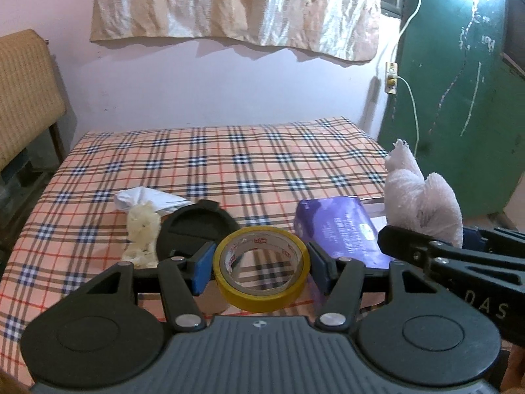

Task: Organize soft objects
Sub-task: 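Carry the tape roll and white towel with both tools toward the clear tray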

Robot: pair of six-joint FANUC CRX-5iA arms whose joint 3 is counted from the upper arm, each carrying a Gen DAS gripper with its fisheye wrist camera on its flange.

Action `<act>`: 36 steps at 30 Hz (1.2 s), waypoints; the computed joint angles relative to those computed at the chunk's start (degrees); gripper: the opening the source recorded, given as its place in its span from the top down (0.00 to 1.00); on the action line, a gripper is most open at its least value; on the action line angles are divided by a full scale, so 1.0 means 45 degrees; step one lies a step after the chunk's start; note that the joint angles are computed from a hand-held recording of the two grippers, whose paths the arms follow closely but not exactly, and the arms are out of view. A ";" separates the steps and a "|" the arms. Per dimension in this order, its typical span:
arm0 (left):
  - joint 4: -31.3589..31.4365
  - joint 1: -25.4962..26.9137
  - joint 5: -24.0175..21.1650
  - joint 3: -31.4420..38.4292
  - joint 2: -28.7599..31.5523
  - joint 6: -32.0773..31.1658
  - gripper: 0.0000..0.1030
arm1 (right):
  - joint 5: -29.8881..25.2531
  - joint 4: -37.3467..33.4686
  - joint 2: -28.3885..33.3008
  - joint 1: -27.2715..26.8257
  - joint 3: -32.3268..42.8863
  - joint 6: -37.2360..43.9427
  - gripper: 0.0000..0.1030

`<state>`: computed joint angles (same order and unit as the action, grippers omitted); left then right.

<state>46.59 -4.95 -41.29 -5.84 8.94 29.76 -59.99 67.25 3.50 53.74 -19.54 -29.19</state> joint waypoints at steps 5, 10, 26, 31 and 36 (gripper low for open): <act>0.0067 -0.0264 -0.0131 0.0037 0.0061 -0.0119 0.41 | -0.0354 -0.0074 -0.0319 0.0073 -0.0409 -0.0327 0.48; 0.0220 -0.0504 -0.0260 -0.0017 0.0077 -0.0409 0.41 | -0.0770 -0.0232 -0.0662 0.0174 -0.0818 -0.0645 0.48; 0.0315 -0.1451 -0.0415 -0.0182 0.0084 -0.0920 0.41 | -0.1648 -0.0861 -0.1829 0.0359 -0.2196 -0.1102 0.48; 0.0393 -0.1753 -0.0427 -0.0261 0.0093 -0.1100 0.41 | -0.1912 -0.1095 -0.2249 0.0377 -0.2642 -0.1142 0.48; 0.0351 -0.2039 -0.0468 -0.0269 0.0159 -0.1189 0.41 | -0.2131 -0.1282 -0.2637 0.0384 -0.3053 -0.1174 0.48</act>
<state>48.17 -14.13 -43.40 -7.05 9.66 24.41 -69.58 61.48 -8.36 55.47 -33.28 -34.47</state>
